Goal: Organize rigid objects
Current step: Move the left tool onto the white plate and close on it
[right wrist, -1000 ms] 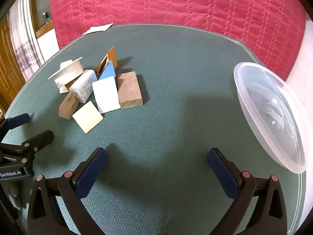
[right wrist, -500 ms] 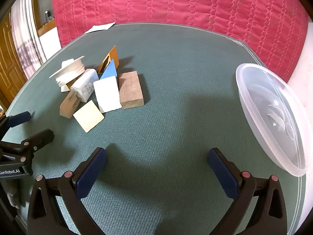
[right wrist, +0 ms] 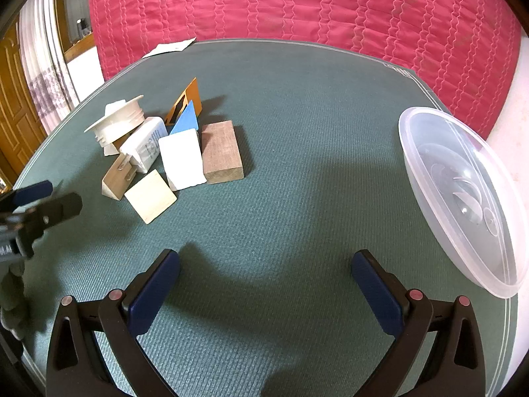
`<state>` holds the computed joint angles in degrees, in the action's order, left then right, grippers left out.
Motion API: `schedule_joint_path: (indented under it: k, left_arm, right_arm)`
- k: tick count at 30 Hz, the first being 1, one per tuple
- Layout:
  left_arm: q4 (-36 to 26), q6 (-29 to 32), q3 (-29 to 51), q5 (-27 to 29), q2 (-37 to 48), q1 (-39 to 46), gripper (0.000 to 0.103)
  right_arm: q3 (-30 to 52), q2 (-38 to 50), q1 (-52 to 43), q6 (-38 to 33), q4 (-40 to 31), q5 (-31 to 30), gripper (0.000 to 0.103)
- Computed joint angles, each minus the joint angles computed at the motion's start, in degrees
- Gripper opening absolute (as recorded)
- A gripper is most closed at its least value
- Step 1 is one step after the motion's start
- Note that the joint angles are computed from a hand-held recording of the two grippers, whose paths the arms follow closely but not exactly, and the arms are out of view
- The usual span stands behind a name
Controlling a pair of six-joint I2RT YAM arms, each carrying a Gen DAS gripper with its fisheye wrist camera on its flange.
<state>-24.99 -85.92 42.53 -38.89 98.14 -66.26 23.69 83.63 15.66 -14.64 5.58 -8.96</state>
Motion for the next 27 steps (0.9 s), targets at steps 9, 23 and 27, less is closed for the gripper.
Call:
schedule_joint_path:
  k: [9, 23, 27]
  left_arm:
    - [-3.6, 5.3, 5.3, -2.1, -2.7, 3.9, 0.103]
    - [-1.4, 13.6, 11.8, -0.4, 4.4, 11.1, 0.103]
    - [0.2, 15.1, 11.4, 0.7, 4.6, 12.2, 0.090]
  right_arm:
    - [0.0, -0.1, -0.2, -0.3, -0.2, -0.1, 0.103]
    - [0.2, 0.0, -0.6, -0.8, -0.5, -0.5, 0.103]
    - [0.7, -0.2, -0.5, -0.7, -2.0, -0.1, 0.103]
